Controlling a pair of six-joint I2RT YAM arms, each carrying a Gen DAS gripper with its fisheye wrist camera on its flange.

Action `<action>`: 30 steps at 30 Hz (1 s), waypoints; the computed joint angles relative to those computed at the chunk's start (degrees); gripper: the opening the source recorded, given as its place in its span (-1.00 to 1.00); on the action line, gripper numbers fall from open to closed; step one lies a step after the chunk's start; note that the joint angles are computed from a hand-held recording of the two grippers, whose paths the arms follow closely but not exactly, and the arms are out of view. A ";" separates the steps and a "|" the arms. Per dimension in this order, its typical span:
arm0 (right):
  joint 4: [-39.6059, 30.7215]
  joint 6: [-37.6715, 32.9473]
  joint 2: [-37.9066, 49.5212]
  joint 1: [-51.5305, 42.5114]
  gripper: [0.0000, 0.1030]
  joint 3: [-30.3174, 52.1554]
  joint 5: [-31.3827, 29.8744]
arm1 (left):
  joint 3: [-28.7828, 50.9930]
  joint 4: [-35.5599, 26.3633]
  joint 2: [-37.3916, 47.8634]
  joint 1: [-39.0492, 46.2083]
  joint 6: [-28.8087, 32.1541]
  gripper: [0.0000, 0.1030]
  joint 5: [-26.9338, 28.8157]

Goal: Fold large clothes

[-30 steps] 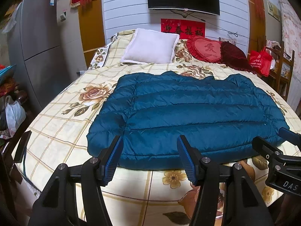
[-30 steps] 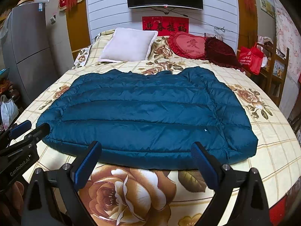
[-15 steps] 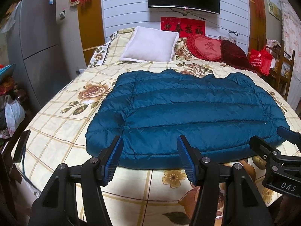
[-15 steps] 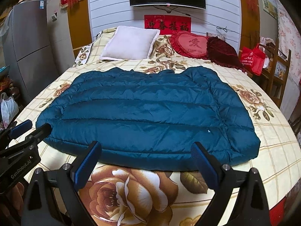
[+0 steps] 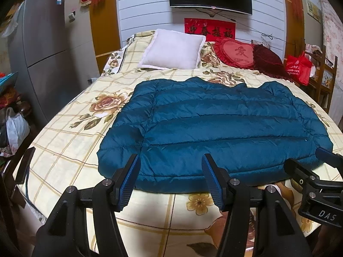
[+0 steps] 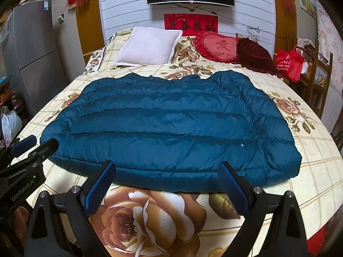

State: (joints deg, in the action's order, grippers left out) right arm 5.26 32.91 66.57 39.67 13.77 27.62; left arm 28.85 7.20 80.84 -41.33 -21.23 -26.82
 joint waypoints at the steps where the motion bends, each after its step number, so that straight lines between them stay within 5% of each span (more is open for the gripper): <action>1: 0.17 -0.02 0.19 0.03 0.90 -0.04 0.04 | -0.03 0.07 0.08 -0.01 -0.06 0.10 0.04; 30: 0.30 -0.72 1.50 -0.32 0.90 0.89 -0.49 | 0.22 0.01 0.50 -0.21 0.10 0.10 -0.47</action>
State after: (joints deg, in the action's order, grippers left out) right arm 5.56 32.19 68.06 39.35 14.66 27.14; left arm 29.08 7.21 81.33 -41.54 -21.13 -27.28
